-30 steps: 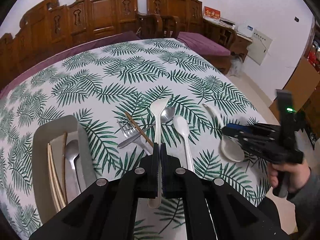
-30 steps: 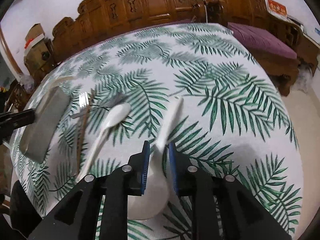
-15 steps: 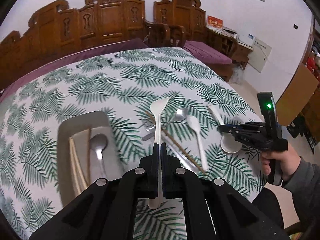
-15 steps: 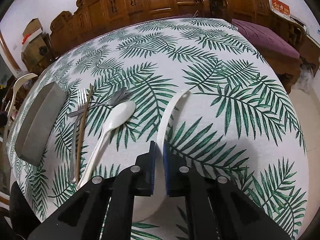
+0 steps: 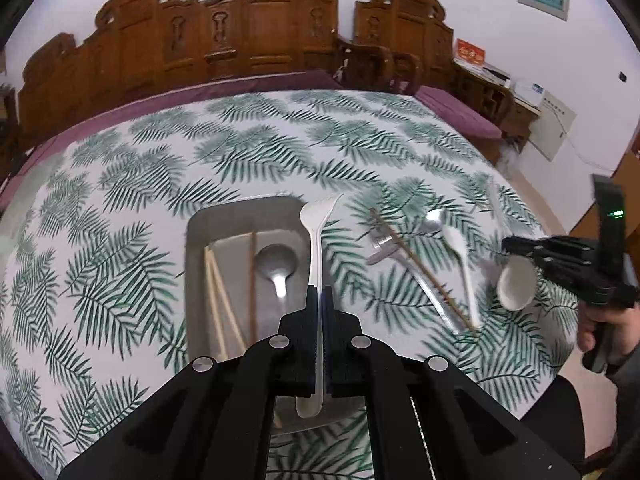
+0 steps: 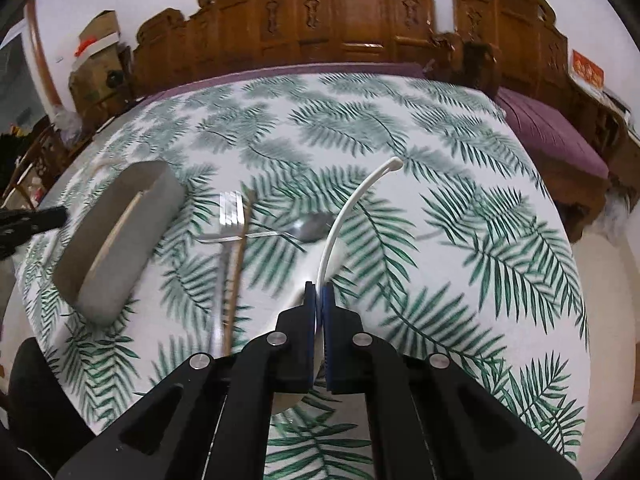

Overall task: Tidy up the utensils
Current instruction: 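Carry the white spoon into the grey tray and open the left gripper while the right holds its spoon, then lower the white plastic spoon into the grey tray and open the right gripper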

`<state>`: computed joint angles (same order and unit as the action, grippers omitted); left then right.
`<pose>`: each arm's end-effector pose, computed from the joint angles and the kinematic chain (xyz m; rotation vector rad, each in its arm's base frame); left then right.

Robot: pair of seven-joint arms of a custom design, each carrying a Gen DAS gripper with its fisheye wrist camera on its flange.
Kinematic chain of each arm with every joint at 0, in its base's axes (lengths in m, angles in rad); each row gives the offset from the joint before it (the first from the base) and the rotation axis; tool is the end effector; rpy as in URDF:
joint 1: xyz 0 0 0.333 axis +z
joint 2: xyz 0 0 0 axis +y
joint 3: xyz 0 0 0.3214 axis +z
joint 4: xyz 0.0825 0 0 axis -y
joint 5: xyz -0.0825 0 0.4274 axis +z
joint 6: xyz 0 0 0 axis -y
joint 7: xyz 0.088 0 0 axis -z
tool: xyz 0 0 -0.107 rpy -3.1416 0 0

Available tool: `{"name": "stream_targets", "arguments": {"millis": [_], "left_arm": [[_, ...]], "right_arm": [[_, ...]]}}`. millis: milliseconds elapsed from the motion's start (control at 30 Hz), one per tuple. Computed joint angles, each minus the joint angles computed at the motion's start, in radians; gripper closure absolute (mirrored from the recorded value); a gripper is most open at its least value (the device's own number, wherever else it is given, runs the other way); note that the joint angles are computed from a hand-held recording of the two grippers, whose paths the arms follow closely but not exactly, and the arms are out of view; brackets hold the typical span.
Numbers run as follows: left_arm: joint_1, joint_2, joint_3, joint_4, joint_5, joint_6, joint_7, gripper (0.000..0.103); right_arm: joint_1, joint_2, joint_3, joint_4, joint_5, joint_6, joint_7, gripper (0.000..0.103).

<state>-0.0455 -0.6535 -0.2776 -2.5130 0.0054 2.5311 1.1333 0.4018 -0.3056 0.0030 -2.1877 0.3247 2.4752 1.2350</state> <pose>0.4173 -0.1536 0.5553 -1.9572 1.7541 -0.7123 0.5030 0.2146 0.5723 -2.1927 1.2338 -0.2656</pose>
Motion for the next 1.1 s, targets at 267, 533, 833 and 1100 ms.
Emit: {"name": "stream_targets", "arguments": {"millis": [267, 533, 833, 1100], "left_arm": [[0.03, 0.028, 0.017, -0.021, 0.0, -0.01, -0.018, 0.102], [0.042, 0.073, 0.031, -0.015, -0.006, -0.008, -0.037, 0.102], [0.031, -0.019, 0.048, -0.07, -0.027, -0.004, -0.016, 0.102], [0.033, -0.158, 0.048, -0.129, -0.033, -0.042, 0.024, 0.102]], "right_arm": [[0.044, -0.028, 0.01, 0.009, 0.037, -0.007, -0.036, 0.099], [0.085, -0.037, 0.021, 0.02, 0.072, -0.015, -0.052, 0.099], [0.128, -0.008, 0.041, 0.051, 0.122, -0.004, -0.063, 0.099], [0.166, 0.068, 0.076, 0.104, 0.188, 0.02, -0.075, 0.099]]}}
